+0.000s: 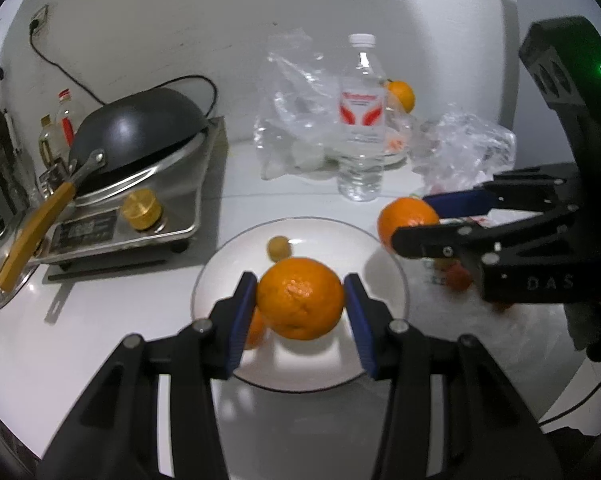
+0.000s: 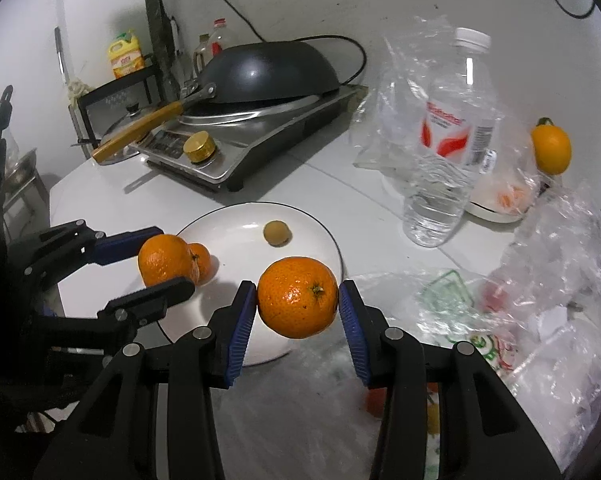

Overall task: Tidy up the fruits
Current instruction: 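Carry both mandarins to the white plate and open both grippers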

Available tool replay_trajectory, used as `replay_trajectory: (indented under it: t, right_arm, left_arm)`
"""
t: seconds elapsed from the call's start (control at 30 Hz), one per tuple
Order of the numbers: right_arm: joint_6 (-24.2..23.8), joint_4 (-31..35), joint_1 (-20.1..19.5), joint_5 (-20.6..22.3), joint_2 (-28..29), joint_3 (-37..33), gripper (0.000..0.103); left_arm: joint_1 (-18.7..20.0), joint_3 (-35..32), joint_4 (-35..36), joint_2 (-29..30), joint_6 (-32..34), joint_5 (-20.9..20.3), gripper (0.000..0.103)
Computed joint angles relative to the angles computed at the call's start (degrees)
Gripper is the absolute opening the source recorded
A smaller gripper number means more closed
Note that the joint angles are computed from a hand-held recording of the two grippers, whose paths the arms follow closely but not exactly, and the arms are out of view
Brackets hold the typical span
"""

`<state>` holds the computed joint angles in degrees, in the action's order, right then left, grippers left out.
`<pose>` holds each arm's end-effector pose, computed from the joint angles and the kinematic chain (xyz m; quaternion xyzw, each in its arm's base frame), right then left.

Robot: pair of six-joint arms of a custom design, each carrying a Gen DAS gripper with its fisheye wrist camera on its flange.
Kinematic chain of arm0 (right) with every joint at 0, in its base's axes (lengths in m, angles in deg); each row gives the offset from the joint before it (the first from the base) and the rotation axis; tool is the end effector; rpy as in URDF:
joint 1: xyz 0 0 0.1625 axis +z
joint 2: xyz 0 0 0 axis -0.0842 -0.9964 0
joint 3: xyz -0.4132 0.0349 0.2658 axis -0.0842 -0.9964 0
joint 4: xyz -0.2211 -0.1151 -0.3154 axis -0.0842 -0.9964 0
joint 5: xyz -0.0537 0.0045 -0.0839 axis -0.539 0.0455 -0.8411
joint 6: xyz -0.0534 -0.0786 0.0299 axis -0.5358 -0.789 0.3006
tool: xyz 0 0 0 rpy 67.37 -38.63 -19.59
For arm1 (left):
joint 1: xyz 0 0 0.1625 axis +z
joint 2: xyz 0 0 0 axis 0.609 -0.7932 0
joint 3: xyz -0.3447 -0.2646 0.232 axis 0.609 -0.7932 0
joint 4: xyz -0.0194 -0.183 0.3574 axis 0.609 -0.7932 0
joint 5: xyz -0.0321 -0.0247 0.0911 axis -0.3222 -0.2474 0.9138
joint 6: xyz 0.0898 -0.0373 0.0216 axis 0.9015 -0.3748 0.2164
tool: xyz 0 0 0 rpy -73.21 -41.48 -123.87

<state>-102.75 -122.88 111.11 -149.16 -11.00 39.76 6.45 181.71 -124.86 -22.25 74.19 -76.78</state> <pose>0.2336 -0.4767 0.1125 0.3283 -0.8681 0.2733 0.2529 -0.1767 -0.4543 0.1550 0.3310 0.8306 -0.3505 0.2787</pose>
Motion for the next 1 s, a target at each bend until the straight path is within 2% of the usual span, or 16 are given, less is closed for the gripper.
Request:
replay_trajectory:
  t: [0.57, 1.0]
  right_arm:
    - [0.43, 8.29, -0.93, 0.08, 3.99, -8.38, 0.045]
    - [0.0, 9.6, -1.84, -2.29, 7.29, -12.49, 0.045]
  left_arm:
    - [7.52, -6.86, 1.31, 0.26, 4.77, -2.98, 0.046]
    - [10.94, -11.09, 5.68, 1.9, 4.77, -5.7, 0.046]
